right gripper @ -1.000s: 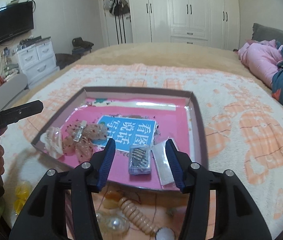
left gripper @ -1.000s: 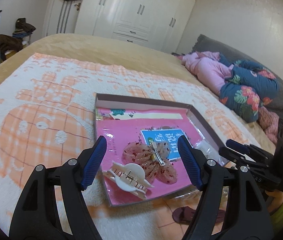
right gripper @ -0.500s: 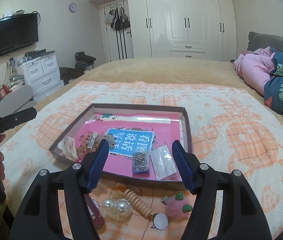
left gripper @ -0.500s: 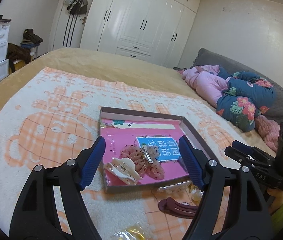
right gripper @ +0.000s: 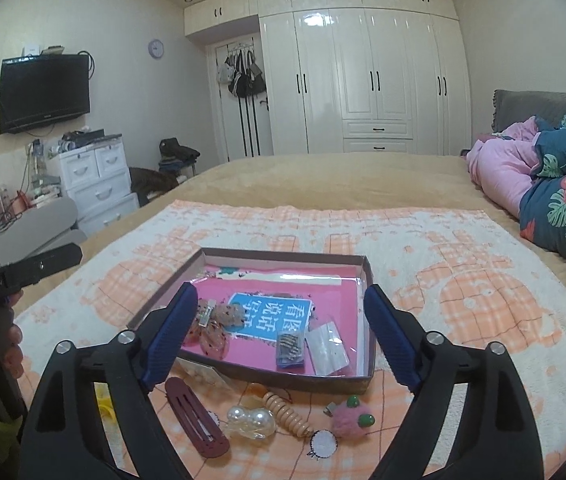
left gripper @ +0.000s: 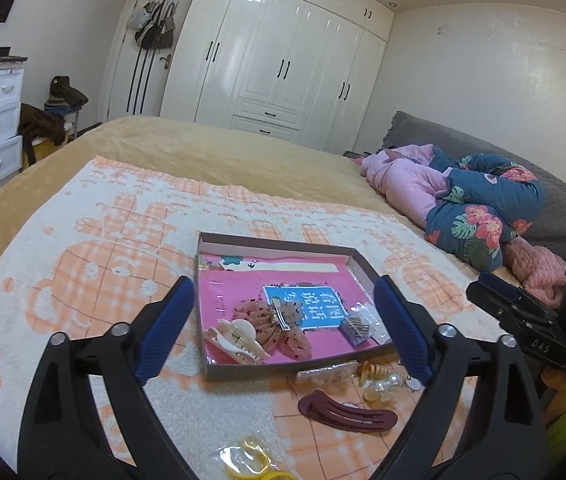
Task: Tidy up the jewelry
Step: 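Open both grippers and withdraw them from the tray, then grasp the maroon hair clip with the left gripper while the right gripper grasps the pink pompom clip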
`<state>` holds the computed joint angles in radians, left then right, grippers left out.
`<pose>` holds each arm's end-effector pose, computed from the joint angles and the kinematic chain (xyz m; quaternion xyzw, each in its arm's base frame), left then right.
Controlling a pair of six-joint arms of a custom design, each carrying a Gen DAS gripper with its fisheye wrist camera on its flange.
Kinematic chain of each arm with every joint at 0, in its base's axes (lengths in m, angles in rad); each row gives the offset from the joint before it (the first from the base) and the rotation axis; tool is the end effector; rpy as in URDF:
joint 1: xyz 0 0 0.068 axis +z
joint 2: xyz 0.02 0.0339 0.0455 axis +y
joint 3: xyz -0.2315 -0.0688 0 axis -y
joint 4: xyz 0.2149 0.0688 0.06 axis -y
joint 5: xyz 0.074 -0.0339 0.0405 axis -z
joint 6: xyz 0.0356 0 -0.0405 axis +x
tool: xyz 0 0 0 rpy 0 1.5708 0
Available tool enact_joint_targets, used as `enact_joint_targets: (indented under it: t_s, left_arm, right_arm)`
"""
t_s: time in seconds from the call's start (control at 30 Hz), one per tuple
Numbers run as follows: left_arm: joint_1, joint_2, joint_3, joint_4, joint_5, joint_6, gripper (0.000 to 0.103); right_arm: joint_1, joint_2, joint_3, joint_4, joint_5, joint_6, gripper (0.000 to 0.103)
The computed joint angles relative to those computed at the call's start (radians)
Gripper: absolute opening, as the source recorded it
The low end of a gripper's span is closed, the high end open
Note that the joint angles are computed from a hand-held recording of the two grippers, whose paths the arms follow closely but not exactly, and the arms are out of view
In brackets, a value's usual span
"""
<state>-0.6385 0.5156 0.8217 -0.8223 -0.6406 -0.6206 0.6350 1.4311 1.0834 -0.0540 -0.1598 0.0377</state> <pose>0.0886 -0.0393 0.2990 -0.1511 0.8216 -0.0613 0.5462 0.2468 0.1889 0.2833 -0.2867 0.7815 0.2444 0.4973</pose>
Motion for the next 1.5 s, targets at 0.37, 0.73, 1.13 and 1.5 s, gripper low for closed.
enact_joint_targets:
  t_s: [0.37, 0.73, 1.13, 1.5]
  left_arm:
    - [-0.342, 0.074, 0.101, -0.165, -0.33, -0.209, 0.092]
    - [-0.561, 0.184, 0.163, -0.407, -0.478, -0.526, 0.092]
    - [-0.604, 0.245, 0.113, -0.377, -0.424, -0.573, 0.092]
    - [-0.49, 0.283, -0.011, -0.133, -0.217, -0.366, 0.092]
  right_arm:
    - [-0.018, -0.094, -0.043, 0.0, -0.011, -0.002, 0.09]
    - [-0.044, -0.165, -0.104, 0.001, -0.027, -0.03, 0.09]
    - [-0.091, -0.226, -0.192, -0.021, -0.053, -0.074, 0.09]
    - [-0.137, -0.234, -0.27, -0.03, -0.068, -0.114, 0.09]
